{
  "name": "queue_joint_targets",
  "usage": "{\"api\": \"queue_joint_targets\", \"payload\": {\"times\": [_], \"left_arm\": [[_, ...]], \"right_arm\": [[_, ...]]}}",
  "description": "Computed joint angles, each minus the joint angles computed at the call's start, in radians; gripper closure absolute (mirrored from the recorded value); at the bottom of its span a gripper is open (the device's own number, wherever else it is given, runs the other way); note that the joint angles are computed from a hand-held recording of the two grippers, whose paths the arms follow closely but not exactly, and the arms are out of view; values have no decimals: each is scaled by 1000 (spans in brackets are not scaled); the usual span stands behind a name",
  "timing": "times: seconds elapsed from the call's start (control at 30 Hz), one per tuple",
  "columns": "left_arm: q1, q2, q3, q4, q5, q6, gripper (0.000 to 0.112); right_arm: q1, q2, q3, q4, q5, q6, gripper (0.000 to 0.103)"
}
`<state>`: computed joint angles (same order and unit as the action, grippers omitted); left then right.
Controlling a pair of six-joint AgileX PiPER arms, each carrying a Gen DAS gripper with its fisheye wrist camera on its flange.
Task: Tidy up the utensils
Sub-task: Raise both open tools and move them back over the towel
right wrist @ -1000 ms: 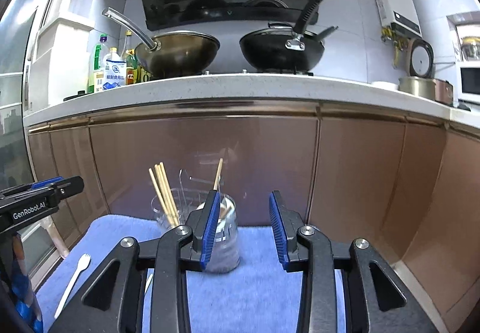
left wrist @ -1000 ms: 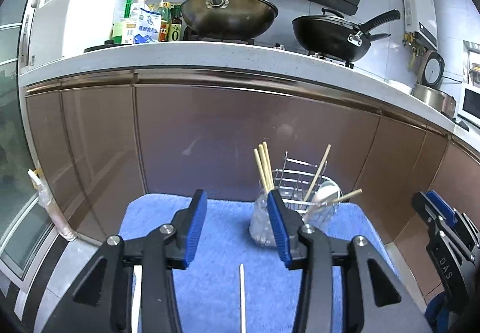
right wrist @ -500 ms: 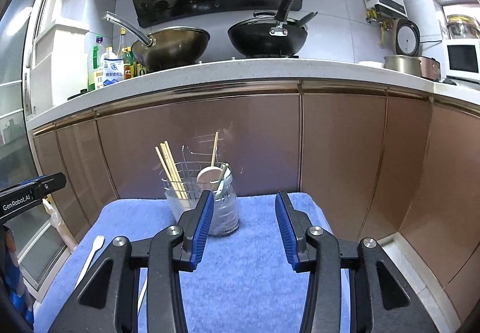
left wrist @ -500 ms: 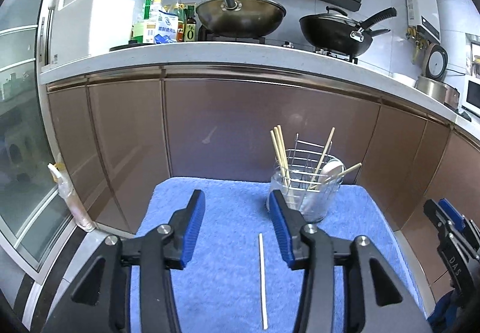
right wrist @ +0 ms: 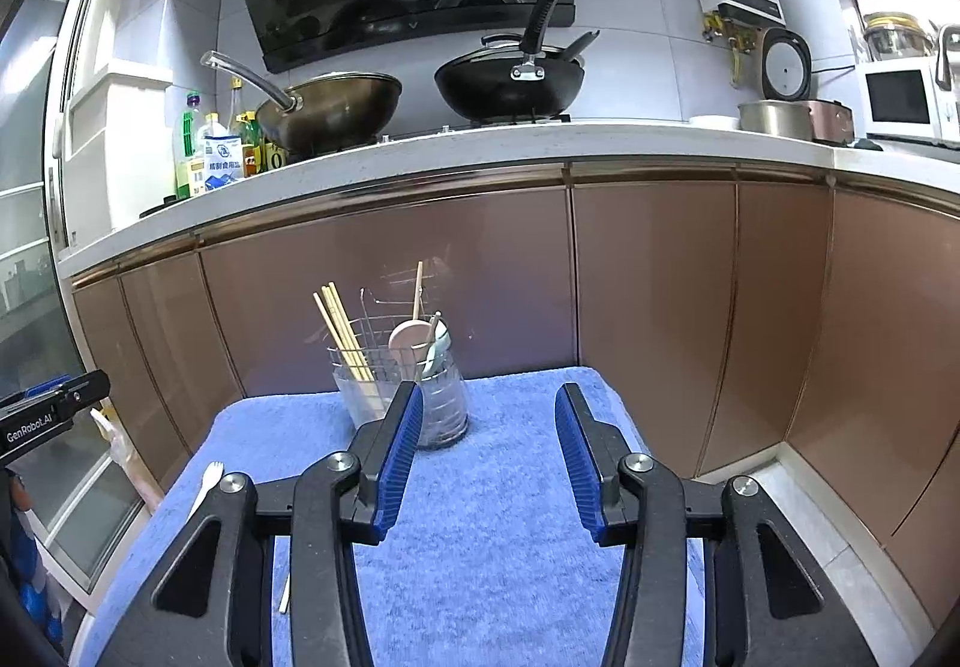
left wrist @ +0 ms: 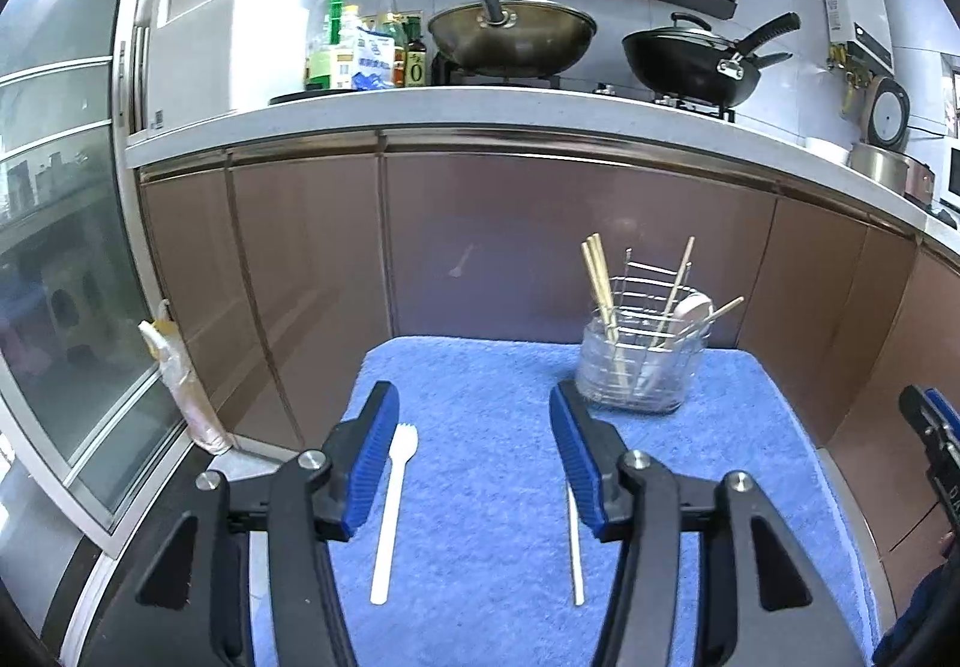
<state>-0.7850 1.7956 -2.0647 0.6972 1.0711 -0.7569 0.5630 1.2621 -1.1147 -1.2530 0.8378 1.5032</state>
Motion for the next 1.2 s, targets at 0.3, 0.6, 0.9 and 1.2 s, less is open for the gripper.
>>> {"api": "queue_joint_targets", "payload": {"times": [0.3,0.6,0.9,1.2], "left_arm": [[2,-129,166,58,-4,-84,61],[25,-231,285,93,-7,-173,60],[69,-309,400,162,-46,-276,54],[89,-352,499,219,-195,-313,54]], "right_arm": [[56,-73,49,-19,65,26,57],[136,-96,51,-49,135,26,54],[167,-75,32,-65,148,16,51],[128,-42,15,-45,111,-6,51]]}}
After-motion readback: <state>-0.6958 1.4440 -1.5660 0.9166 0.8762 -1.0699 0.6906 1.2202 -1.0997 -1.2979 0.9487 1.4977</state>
